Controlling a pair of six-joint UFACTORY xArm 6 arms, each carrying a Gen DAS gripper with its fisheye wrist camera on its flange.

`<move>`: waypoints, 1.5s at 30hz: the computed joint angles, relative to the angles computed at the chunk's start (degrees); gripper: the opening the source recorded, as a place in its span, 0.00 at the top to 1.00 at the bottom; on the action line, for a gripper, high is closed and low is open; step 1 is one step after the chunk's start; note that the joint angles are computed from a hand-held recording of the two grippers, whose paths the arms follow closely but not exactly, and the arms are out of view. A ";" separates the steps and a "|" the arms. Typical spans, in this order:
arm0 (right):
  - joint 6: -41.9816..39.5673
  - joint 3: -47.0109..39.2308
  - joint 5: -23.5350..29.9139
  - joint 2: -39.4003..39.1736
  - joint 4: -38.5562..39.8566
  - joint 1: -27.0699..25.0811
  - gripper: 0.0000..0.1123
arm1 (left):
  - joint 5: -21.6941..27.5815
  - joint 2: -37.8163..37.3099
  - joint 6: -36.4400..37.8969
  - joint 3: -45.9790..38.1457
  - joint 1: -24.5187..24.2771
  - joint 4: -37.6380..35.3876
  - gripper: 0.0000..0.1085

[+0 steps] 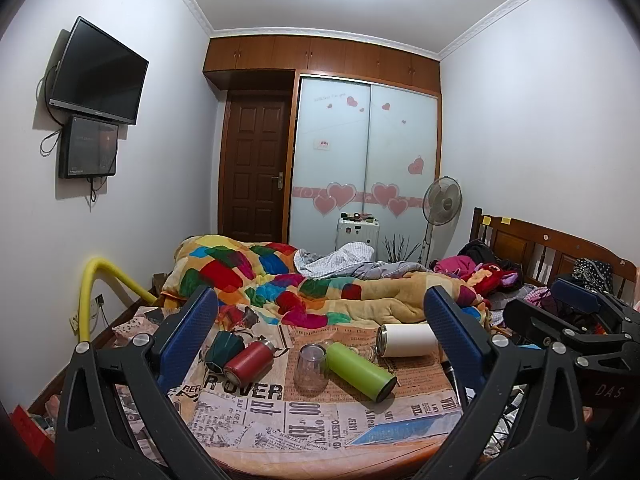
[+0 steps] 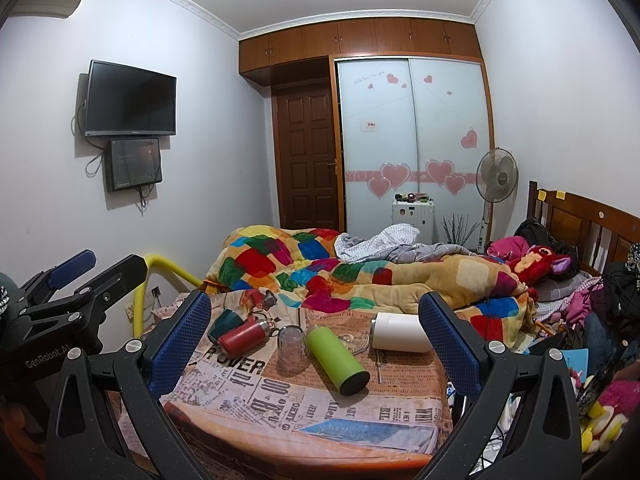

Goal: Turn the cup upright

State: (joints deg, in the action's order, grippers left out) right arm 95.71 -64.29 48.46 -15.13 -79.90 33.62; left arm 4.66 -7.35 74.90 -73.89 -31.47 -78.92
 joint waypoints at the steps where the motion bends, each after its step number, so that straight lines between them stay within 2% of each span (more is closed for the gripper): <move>1: 0.45 0.98 -0.64 -0.55 -0.39 -0.54 0.08 | 0.03 0.08 -0.59 -0.07 -0.02 0.51 0.05; 7: 0.31 1.62 -1.22 -0.66 -0.04 -1.27 0.08 | -0.18 0.40 -1.20 -0.22 -0.23 1.00 0.05; 14: -2.56 0.08 -2.63 0.69 2.80 -3.17 0.08 | 0.56 3.91 -5.87 -2.39 0.50 5.33 0.05; 19: -5.88 -1.31 -5.67 3.60 6.40 -6.90 0.08 | 1.34 9.12 -14.89 -5.15 1.69 14.42 0.05; 23: -11.53 -2.84 -9.56 7.83 11.89 -11.57 0.08 | 1.97 14.52 -25.52 -7.65 2.91 25.61 0.05; 27: -22.86 -5.69 -14.64 14.20 22.22 -16.85 0.08 | 4.03 20.59 -38.47 -10.98 4.53 39.10 0.05; 30: -32.94 -8.23 -17.63 19.19 31.91 -19.71 0.08 | 6.86 25.91 -44.54 -15.06 5.92 45.08 0.05; 34: -48.19 -12.49 -18.87 25.66 45.69 -22.36 0.08 | 9.86 32.21 -51.94 -20.11 7.00 53.15 0.05; 38: -63.05 -19.87 -16.64 33.03 58.80 -23.86 0.10 | 12.20 37.06 -56.57 -24.16 7.53 58.70 0.05; 43: -76.08 -31.88 -9.94 42.77 70.54 -25.03 0.10 | 14.72 41.11 -57.19 -27.80 7.93 59.11 0.05; 45: -80.52 -36.85 -6.13 46.40 74.70 -25.29 0.15 | 15.06 42.29 -57.31 -28.73 7.93 59.39 0.05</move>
State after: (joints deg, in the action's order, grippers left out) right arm 15.19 -101.14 42.34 31.26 -5.20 8.33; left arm 19.72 34.94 17.59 -102.62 -23.54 -19.53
